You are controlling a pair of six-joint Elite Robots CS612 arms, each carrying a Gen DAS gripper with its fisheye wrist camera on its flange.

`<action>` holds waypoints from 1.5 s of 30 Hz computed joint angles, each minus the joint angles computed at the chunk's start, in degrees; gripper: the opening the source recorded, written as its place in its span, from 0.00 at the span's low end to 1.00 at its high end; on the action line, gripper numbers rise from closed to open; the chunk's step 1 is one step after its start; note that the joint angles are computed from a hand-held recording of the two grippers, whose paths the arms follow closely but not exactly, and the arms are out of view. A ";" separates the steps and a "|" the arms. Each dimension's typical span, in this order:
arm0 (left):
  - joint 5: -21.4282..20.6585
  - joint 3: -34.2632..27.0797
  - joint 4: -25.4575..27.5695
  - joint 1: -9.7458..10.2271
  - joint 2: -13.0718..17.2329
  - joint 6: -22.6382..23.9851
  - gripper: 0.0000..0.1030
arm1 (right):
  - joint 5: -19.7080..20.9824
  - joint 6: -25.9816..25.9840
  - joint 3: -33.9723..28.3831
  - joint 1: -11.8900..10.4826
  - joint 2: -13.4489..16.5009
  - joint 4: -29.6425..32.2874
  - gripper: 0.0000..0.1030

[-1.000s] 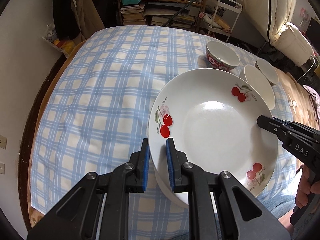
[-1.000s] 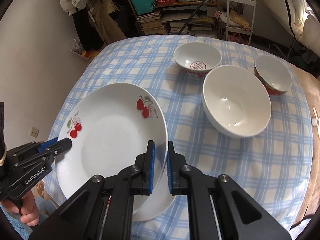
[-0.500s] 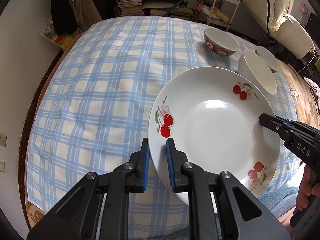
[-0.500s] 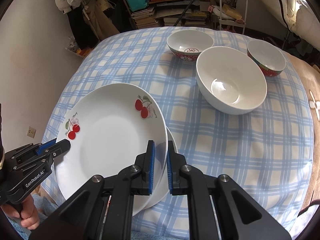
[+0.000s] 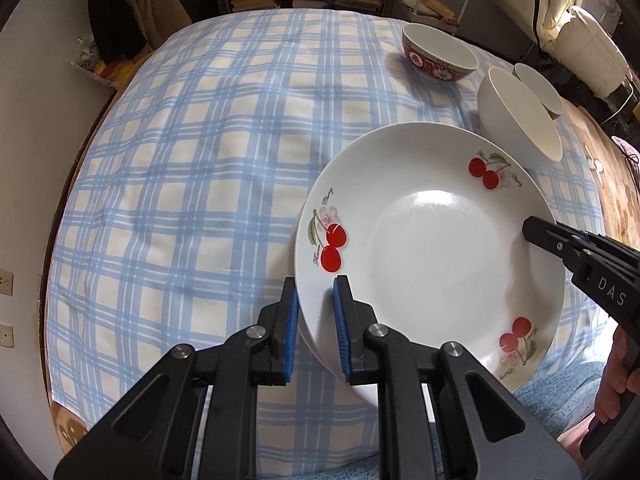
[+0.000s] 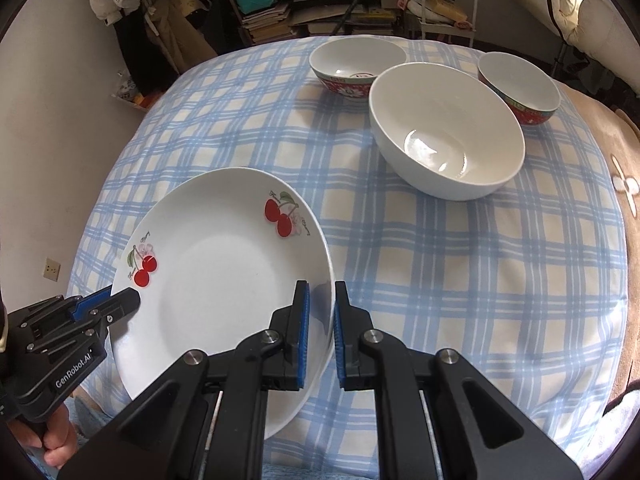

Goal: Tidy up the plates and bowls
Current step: 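Carry the held cherry plate with both tools over the plate stack, then lower the plate onto the stack and open both tools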

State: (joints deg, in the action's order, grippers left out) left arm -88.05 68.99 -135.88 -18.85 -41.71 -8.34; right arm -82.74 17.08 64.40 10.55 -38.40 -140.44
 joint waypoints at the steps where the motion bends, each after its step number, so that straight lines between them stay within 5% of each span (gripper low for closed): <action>1: 0.09 -0.06 0.14 -0.01 0.04 -0.07 0.17 | 0.03 -0.05 -0.08 0.00 0.05 0.18 0.12; 35: 3.90 -1.27 4.01 -0.87 1.12 1.61 0.16 | -1.70 -1.24 -3.51 0.68 2.11 6.05 0.12; 38: -3.33 -1.55 3.39 -0.11 1.10 2.96 0.14 | 0.03 -1.29 -3.44 0.52 2.15 5.68 0.12; 41: 2.29 -0.21 0.57 -1.59 0.62 4.84 0.14 | 0.04 -1.82 -3.98 0.71 2.40 6.72 0.12; 45: 2.11 -0.72 1.67 -1.53 0.89 4.70 0.14 | -0.97 -1.12 -4.11 0.63 2.38 7.00 0.12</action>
State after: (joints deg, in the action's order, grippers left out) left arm -85.94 68.26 -134.22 -20.38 -40.83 -3.64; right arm -83.71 15.96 60.29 11.18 -36.03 -133.44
